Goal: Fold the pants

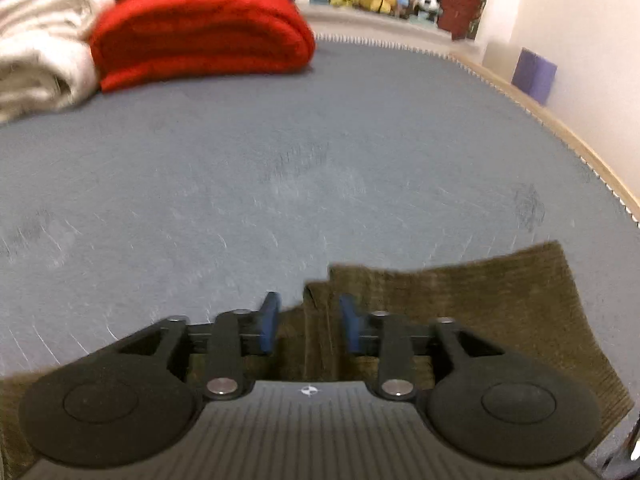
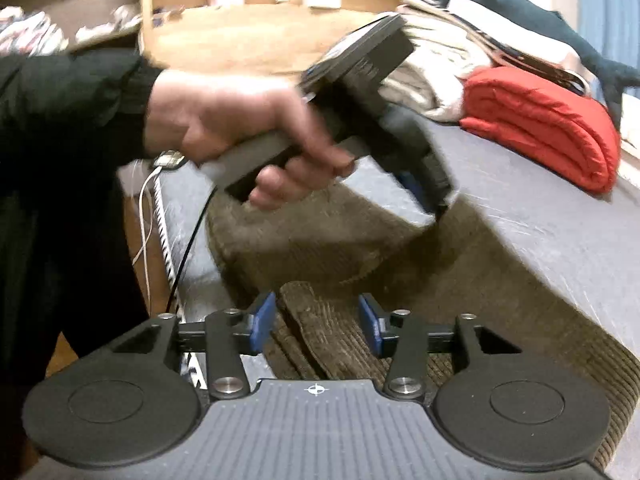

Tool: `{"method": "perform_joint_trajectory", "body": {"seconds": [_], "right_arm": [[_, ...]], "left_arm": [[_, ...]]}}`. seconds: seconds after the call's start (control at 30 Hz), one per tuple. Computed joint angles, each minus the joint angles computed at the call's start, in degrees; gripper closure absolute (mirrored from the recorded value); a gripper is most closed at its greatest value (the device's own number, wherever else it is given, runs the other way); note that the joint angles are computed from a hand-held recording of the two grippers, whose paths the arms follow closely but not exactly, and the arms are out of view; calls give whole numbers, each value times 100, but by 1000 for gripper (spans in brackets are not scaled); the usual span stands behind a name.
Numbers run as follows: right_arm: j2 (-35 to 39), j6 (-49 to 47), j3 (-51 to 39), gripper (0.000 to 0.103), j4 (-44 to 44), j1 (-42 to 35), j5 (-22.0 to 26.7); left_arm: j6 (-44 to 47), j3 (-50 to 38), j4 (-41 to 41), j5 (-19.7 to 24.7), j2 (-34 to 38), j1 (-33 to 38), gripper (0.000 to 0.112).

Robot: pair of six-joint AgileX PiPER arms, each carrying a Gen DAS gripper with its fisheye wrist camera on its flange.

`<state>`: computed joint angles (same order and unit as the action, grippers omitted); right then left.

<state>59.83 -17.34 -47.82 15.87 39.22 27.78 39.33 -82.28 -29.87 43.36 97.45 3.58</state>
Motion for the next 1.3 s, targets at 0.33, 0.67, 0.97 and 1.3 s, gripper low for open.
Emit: {"method": "perform_joint_trajectory", "body": {"seconds": [0.33, 0.67, 0.97, 1.3], "right_arm": [[110, 4732, -234, 45, -3172, -1213, 680], [858, 5754, -328, 27, -3609, -1914, 2143], [453, 4446, 10, 20, -1845, -2768, 2167], [212, 3721, 112, 30, -621, -3170, 2279]], "left_arm": [[1743, 701, -1252, 319, -340, -50, 61], [7, 410, 1117, 172, 7, -827, 80], [631, 618, 504, 451, -359, -461, 79], [735, 497, 60, 651, -455, -305, 77]]}}
